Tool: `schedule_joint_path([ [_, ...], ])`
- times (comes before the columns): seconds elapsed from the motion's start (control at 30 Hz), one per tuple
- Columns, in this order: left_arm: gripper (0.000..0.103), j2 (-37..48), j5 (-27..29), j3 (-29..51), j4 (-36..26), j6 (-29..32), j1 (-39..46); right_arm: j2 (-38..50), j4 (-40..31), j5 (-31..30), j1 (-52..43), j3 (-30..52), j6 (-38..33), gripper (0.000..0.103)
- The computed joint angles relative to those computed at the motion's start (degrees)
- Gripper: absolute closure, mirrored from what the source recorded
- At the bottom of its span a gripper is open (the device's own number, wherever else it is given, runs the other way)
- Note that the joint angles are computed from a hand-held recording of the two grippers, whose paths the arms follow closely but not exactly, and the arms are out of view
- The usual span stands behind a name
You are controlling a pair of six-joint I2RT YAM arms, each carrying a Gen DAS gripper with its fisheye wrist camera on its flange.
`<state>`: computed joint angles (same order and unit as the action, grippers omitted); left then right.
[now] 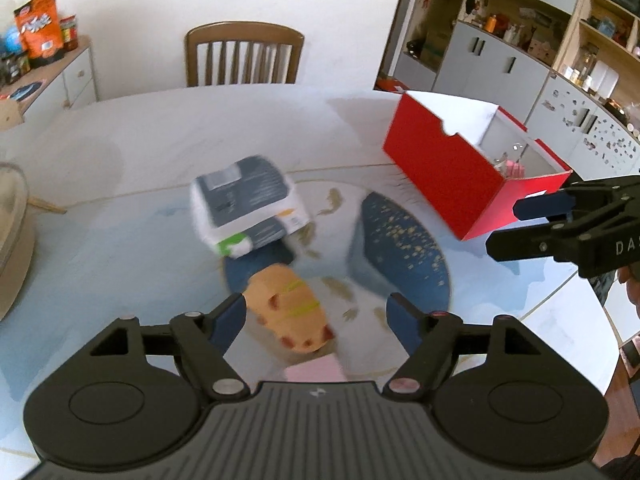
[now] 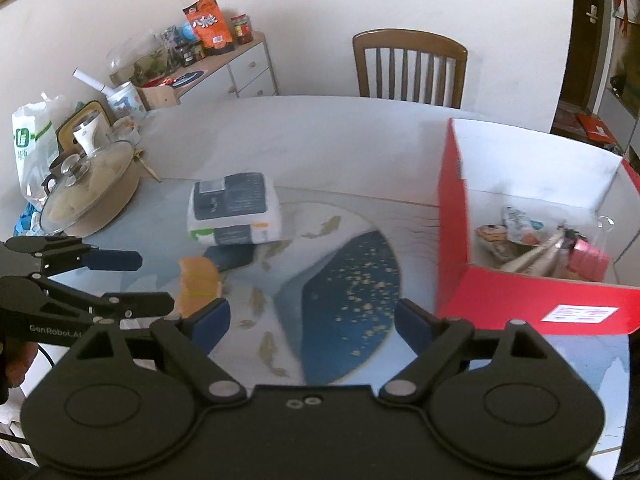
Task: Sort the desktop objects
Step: 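Withdraw both tools from the box back over the table items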
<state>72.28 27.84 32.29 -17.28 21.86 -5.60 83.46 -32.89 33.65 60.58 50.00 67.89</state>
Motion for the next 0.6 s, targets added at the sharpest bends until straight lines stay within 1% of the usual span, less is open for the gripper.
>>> schedule_joint_path([
  [0.03, 0.025, 0.6, 0.7, -0.1, -0.1, 1.2, 1.5, 1.1, 0.4, -0.2, -0.1, 0.7, -0.2, 0.013],
  [0.07, 0.02, 1.0, 1.2, -0.3, 0.0, 2.2, 2.6, 2.2, 1.0, -0.4, -0.3, 1.4, -0.4, 0.013],
  [0.1, 0.018, 1.6, 1.7, -0.6, 0.3, 3.3, 3.9, 3.2, 1.4, -0.7, -0.4, 2.2, -0.6, 0.013],
  [0.37, 0.017, 7.3, 5.0, -1.4, 1.9, 9.6, 11.8, 10.6, 3.2, -2.2, -1.4, 8.2, -1.6, 0.012],
  [0.5, 0.01, 10.1, 6.5, -1.8, 3.1, 12.1, 14.7, 13.8, 3.1, -3.1, -2.2, 11.1, -2.2, 0.012],
  [0.6, 0.009, 12.0, 7.0, -2.1, 3.5, 13.8, 15.6, 16.0, 2.6, -3.4, -2.7, 13.4, -2.9, 0.012],
])
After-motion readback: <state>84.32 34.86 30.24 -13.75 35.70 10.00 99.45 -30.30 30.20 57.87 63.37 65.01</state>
